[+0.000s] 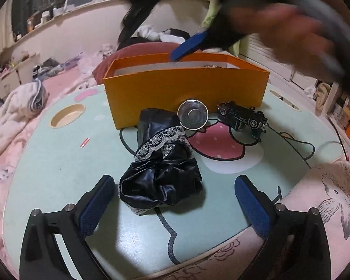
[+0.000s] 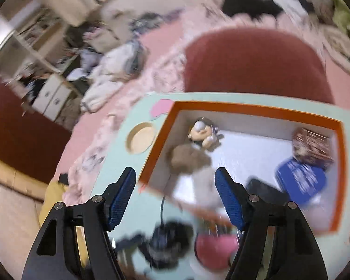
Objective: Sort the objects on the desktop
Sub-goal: 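Grasp the beige fluffy pompom in the box with the right gripper, drop it on the table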
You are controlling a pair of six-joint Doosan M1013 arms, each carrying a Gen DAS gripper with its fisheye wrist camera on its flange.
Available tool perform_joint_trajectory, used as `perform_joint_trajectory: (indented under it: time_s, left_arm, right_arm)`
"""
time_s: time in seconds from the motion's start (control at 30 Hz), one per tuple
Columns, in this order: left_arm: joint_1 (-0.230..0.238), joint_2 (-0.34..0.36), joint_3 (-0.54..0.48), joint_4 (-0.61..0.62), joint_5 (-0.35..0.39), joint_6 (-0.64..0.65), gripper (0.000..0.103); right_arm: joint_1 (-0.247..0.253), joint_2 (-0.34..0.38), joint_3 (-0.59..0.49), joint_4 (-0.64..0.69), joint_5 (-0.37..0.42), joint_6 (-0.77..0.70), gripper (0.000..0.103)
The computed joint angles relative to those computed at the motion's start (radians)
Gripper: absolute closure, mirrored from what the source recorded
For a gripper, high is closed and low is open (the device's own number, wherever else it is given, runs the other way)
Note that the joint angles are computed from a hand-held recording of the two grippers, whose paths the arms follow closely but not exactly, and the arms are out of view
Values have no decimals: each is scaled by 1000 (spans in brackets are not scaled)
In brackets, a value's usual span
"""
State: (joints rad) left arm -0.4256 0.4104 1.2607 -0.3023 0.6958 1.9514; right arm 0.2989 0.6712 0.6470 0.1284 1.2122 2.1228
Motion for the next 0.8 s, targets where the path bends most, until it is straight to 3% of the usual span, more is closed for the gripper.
perform_joint_trajectory:
  time_s: [0.07,0.1,0.13,0.17,0.23,0.3,0.5,0.67,0.8]
  left_arm:
    - [4,2,-2,-12,-3,11,1]
    - [7,2,-2,-19,-3,17,1]
    - [6,3,-5,-21,-2,17,1]
    - [9,2,-3,-29,-5,23,1]
    - [12,3,-4,-43,0,31,1]
    - [18,1,1,-69,-5,49,1]
    - [21,-2,4,-91,-9,63,1]
    - [22,-2,4,-98,-8,67,1]
    - [26,-3,6,-130,-11,80,1]
  right_arm:
    - [-16,90,-133,36,122,52,33]
    - [-23,111,-162,61,147,58,36]
    - [-30,143,-207,92,186,70,47]
    - [-35,181,-261,112,247,86,51]
    - [-35,194,-260,130,292,86,59]
    - [-23,169,-210,70,241,42,64]
    - [-38,37,20,138,2,15,65]
    - [-21,-159,272,143,-267,-103,64]
    - [14,-253,401,99,-322,-143,64]
